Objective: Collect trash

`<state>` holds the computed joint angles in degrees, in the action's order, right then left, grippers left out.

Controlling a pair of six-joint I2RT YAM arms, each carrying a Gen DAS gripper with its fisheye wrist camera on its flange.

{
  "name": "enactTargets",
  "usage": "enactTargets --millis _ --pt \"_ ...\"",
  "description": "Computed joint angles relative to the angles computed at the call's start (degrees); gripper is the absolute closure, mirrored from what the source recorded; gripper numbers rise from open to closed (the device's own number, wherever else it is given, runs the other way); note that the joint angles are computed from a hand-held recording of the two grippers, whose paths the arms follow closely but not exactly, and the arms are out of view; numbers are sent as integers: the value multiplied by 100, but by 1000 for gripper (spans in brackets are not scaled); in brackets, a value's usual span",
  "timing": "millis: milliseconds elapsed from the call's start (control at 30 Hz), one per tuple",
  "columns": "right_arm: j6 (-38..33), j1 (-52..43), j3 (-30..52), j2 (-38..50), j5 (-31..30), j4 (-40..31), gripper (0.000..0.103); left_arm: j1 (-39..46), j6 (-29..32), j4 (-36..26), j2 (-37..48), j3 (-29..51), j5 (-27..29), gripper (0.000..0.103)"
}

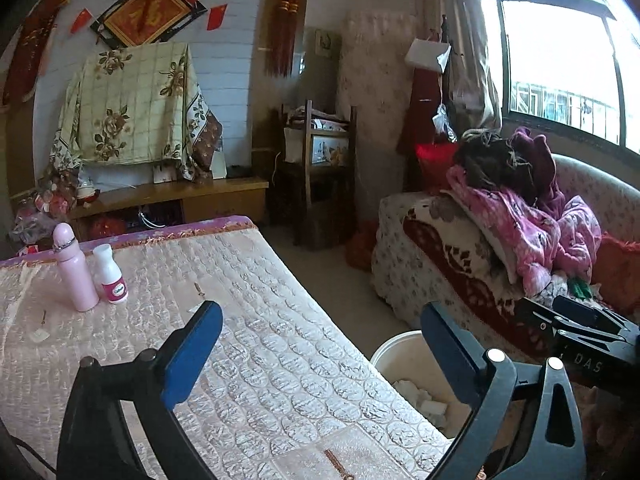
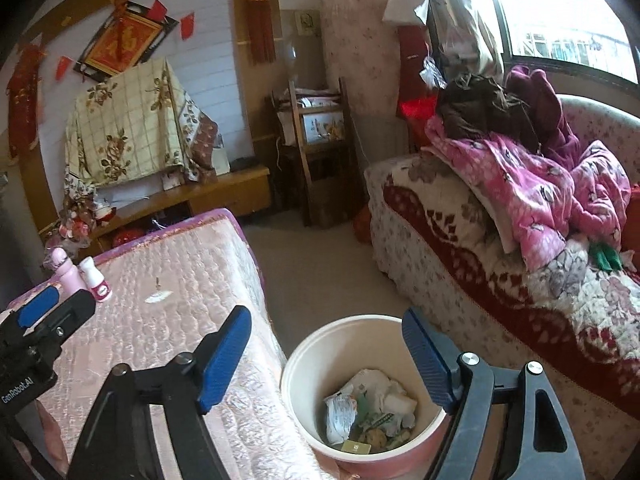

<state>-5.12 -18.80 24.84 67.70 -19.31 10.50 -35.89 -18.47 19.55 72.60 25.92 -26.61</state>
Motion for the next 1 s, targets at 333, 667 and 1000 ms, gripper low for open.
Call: enactTargets --millis 333,667,1000 --pt "37 55 -185 -1034 72 -530 22 -155 85 -251 -621 -226 -257 4" --pt "17 178 -236 -1466 199 -722 15 -177 91 -357 -672 -235 -320 4" --pt "-1 163 -204 -1420 203 -746 15 -173 37 -284 -478 -221 -299 4"
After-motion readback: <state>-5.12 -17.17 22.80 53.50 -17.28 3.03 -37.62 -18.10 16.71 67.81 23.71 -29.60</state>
